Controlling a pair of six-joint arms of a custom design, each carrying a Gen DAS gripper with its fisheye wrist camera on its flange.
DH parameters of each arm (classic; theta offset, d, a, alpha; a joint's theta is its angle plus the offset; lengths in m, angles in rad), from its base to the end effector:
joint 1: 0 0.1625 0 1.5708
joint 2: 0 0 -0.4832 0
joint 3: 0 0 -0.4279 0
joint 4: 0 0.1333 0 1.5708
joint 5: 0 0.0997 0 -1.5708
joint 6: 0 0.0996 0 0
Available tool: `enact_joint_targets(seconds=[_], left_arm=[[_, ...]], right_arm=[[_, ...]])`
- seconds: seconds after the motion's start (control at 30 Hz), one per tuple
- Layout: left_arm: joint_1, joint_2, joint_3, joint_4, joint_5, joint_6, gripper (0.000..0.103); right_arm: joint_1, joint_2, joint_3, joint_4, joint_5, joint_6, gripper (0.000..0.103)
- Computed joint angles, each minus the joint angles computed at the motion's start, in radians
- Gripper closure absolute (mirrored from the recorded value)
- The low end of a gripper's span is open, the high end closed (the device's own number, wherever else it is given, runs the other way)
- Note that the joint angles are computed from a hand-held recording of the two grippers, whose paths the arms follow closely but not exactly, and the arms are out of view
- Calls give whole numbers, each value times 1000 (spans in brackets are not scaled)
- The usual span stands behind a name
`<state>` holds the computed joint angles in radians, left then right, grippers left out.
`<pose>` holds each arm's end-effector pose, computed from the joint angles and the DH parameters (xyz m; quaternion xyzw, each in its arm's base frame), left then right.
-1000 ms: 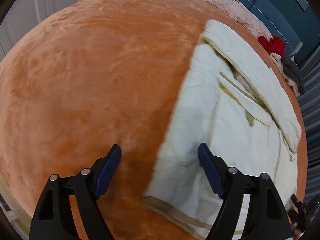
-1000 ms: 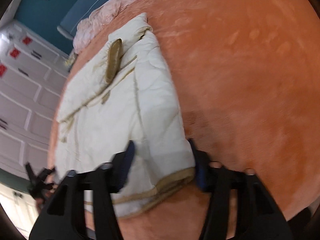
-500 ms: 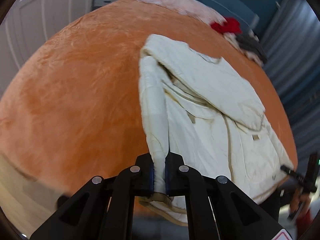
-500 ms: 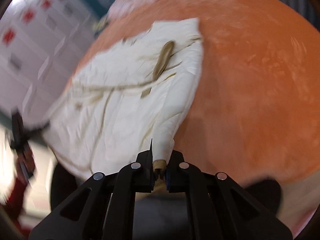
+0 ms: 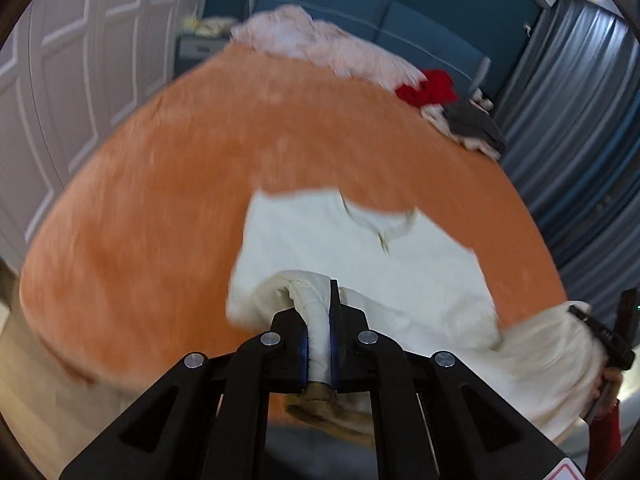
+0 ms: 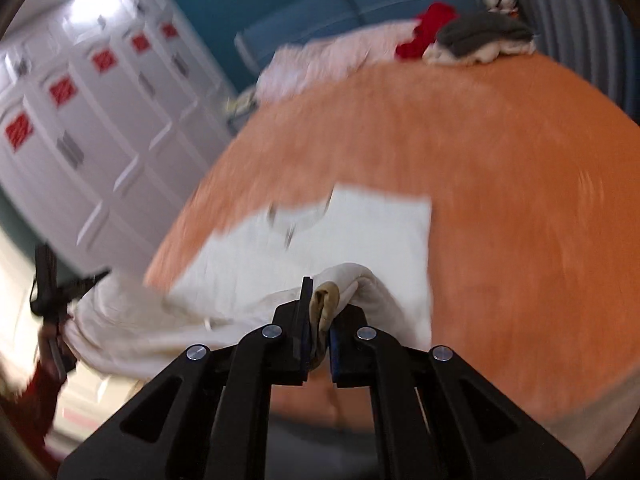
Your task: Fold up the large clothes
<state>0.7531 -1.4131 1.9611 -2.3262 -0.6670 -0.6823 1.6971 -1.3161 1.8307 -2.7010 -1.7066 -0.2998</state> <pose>-0.2576 -0.5314 0.3770 0.0154 0.8958 -0.3642 0.2543 0.1985 -0.6125 0.3965 0.1809 -0.9337 0.2955 0.0906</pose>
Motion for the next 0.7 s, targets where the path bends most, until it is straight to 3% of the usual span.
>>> enact_joint_targets(seconds=[0.17, 0.23, 0.33, 0.47, 0.53, 0.7], left_arm=[[120, 127, -129, -112, 21, 58, 90], [164, 158, -165, -155, -8, 51, 87], [202, 188, -207, -158, -22, 23, 86], [217, 192, -237, -115, -61, 10, 85], [219, 188, -237, -130, -87, 31, 85], [199, 191, -241, -105, -58, 93, 84]], right_arm=[[-47, 166, -169, -67, 89, 135, 91], [-55, 183, -183, -92, 112, 178, 86], [-74, 206, -202, -149, 204, 259, 81], [-65, 200, -190, -255, 224, 279, 64], [-58, 191, -188, -265, 207, 269, 63], [-21, 197, -200, -224, 76, 162, 63]])
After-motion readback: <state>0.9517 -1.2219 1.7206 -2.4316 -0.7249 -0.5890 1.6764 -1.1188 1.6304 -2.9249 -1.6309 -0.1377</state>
